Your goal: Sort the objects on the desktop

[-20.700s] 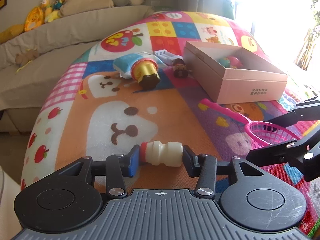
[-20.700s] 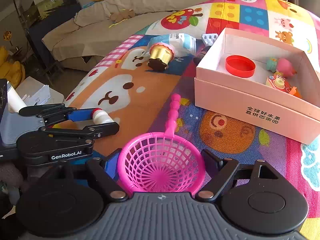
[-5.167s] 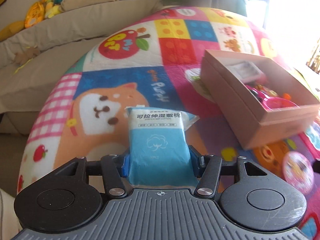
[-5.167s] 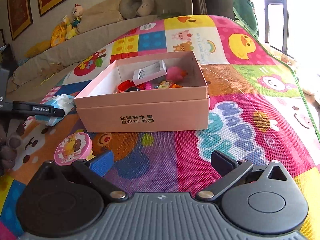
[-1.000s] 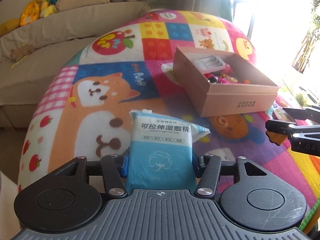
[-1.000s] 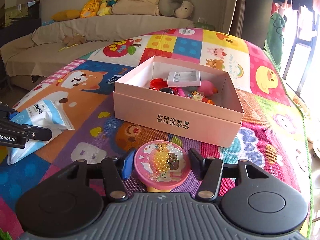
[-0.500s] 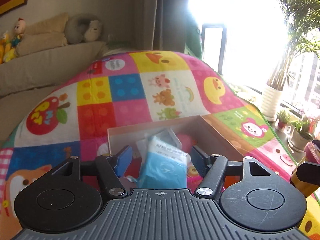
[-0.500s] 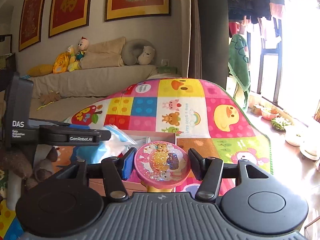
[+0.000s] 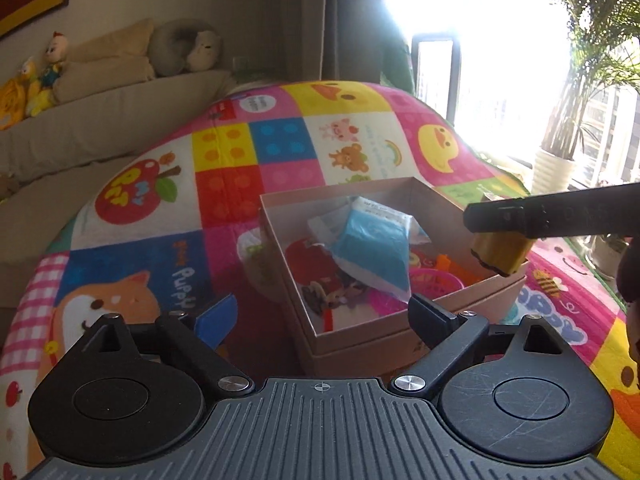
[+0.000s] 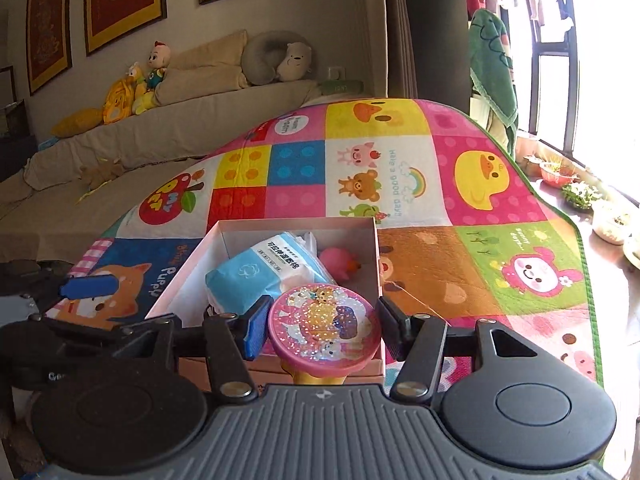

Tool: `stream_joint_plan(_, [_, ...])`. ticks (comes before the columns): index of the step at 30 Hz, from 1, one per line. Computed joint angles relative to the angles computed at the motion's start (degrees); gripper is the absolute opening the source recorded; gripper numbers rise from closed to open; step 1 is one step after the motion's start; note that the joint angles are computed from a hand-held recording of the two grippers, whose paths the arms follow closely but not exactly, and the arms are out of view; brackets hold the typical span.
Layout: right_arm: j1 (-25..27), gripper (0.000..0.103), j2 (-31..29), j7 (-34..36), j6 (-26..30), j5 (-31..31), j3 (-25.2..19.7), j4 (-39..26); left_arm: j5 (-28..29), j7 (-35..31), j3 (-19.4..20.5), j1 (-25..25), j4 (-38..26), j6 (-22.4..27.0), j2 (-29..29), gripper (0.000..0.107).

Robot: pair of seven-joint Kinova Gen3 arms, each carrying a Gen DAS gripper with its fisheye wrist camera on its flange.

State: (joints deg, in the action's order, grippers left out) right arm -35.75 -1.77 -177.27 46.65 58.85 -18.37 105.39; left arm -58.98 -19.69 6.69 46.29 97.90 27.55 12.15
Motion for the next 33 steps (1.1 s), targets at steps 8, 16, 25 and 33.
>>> stream_joint_plan(8, [-1.54, 0.06, 4.7, -1.32, -3.31, -0.91, 3.62, -2.59, 1.87, 1.95, 2.32, -1.75, 5.35, 2.82, -3.35, 0.1])
stream_joint_plan(16, [-6.32, 0.099, 0.34, -7.78, 5.72, 2.83, -2.71, 5.34, 4.52, 4.56, 4.63, -3.1, 8.84, 6.13, -4.34, 0.102])
stream_joint_plan(25, [-11.23, 0.103, 6.53, -1.86, 10.3, -5.96, -1.39, 2.74, 2.13, 10.04, 5.6, -1.94, 10.02, 9.11, -3.42, 0.103])
stream_joint_plan(33, [-11.46, 0.103, 7.71, -4.11, 6.2, -2.39, 1.95, 3.62, 1.34, 10.12, 5.87, -0.76, 8.88, 11.81, -2.21, 0.103])
